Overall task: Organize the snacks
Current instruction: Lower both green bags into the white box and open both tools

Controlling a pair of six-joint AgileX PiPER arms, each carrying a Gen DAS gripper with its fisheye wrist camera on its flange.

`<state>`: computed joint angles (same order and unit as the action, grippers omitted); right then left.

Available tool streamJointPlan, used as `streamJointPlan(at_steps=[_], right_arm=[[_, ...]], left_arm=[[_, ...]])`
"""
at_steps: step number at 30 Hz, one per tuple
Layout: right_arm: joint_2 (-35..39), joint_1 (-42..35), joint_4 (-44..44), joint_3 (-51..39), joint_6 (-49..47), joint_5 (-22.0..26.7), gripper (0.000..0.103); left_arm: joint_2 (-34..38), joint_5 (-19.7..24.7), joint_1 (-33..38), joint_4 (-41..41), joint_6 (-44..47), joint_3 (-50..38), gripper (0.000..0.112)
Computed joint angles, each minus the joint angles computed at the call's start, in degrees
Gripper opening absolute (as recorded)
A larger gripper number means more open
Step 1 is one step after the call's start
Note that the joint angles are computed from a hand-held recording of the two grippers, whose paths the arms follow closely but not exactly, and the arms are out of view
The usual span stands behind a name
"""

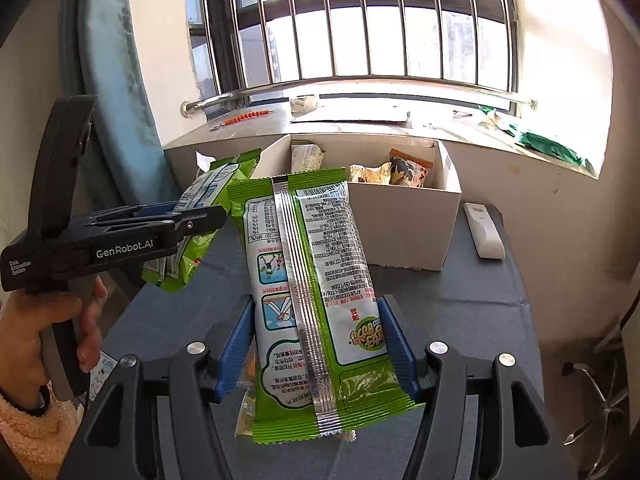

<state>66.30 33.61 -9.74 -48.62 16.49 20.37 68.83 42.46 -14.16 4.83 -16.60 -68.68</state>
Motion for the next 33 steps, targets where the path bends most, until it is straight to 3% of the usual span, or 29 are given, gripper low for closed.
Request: streamJointPlan(at_steps=[3,7,10,14,15,17,18,19,21,26,33], right_arm=[[8.93,-1.67,1.89,-11.11,-1.49,1.73,0.066],[20.61,-3.65,-1.97,-28.79,1.21,9.53,0.066],[27.59,-7.98,5.75,-40.23,-4.27,14.74,0.066],[35.6,-9.63,-0.23,-52.59,-0.53,19.98,0.067],[37.58,-9.97,-0.86,-55.68,-0.35,21.75,0.067],[40.55,-11.34,1.75,-60.23,-3.03,22.71,0.07],[41.75,-11.38,1.24,-62.19,-3.21,23.68,0.078],[42.7,-11.45,1.14,-63.84,-3.45,24.37,0.091],[41.92,-11.21,-0.53,-62.21,-1.08,23.03,0.102],[39.2,-8.89,-8.02,-57.26,4.1,21.07,0.103],[35.17,-7.72,-7.85,-50.72,3.72,19.05,0.103]], left_arm=[[8.51,1.91,4.17,-5.55,5.56,-10.77,0.063],[20.32,7.38,6.38,-5.62,7.66,-26.08,0.063],[27.69,10.39,7.62,-6.45,8.76,-35.6,0.063],[34.98,12.49,8.51,-6.55,7.7,-44.41,0.065],[35.7,12.03,8.06,-5.42,6.74,-44.74,0.069],[39.59,17.04,7.55,-2.46,3.99,-50.7,0.091],[40.45,18.55,7.59,-2.17,2.93,-51.87,0.103],[40.05,17.78,7.85,-2.6,2.91,-50.89,0.103],[37.95,15.17,8.05,-2.26,2.38,-46.8,0.103],[34.69,13.74,8.02,-0.51,1.71,-41.41,0.103],[26.68,11.1,6.12,2.24,1.7,-32.47,0.103]])
